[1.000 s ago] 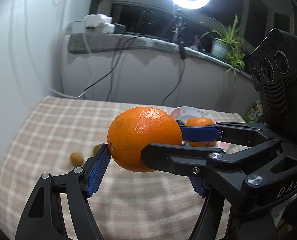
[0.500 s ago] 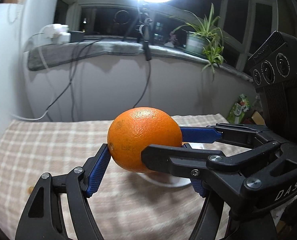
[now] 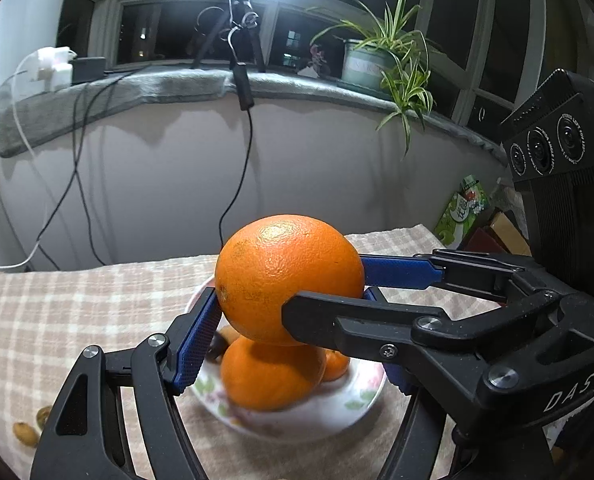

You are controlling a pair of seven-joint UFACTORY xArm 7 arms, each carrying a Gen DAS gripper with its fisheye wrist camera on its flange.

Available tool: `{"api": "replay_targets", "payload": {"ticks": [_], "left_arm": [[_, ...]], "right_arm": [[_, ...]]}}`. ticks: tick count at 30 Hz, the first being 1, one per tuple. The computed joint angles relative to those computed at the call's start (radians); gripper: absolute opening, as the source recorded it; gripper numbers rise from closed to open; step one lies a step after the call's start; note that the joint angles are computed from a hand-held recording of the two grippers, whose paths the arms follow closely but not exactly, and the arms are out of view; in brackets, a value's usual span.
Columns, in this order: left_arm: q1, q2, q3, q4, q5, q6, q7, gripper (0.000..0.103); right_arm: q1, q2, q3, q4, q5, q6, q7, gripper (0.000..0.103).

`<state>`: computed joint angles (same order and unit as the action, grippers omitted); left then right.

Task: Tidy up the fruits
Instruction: 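Carry the large orange with the right gripper over the plate, then lower the large orange onto the plate and open the right gripper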

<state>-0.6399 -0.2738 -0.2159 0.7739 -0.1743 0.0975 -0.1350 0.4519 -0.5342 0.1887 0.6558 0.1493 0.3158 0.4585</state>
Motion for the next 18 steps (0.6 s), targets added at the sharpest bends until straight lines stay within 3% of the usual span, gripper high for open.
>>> {"api": "replay_targets", "payload": {"ticks": [18], "left_arm": [[0.047,0.181,-0.050,0.165,0.026,0.066,0.014,0.072]], "right_arm": [[0.012,0.038,-0.099,-0.038,0.098,-0.043,-0.106,0.070]]}}
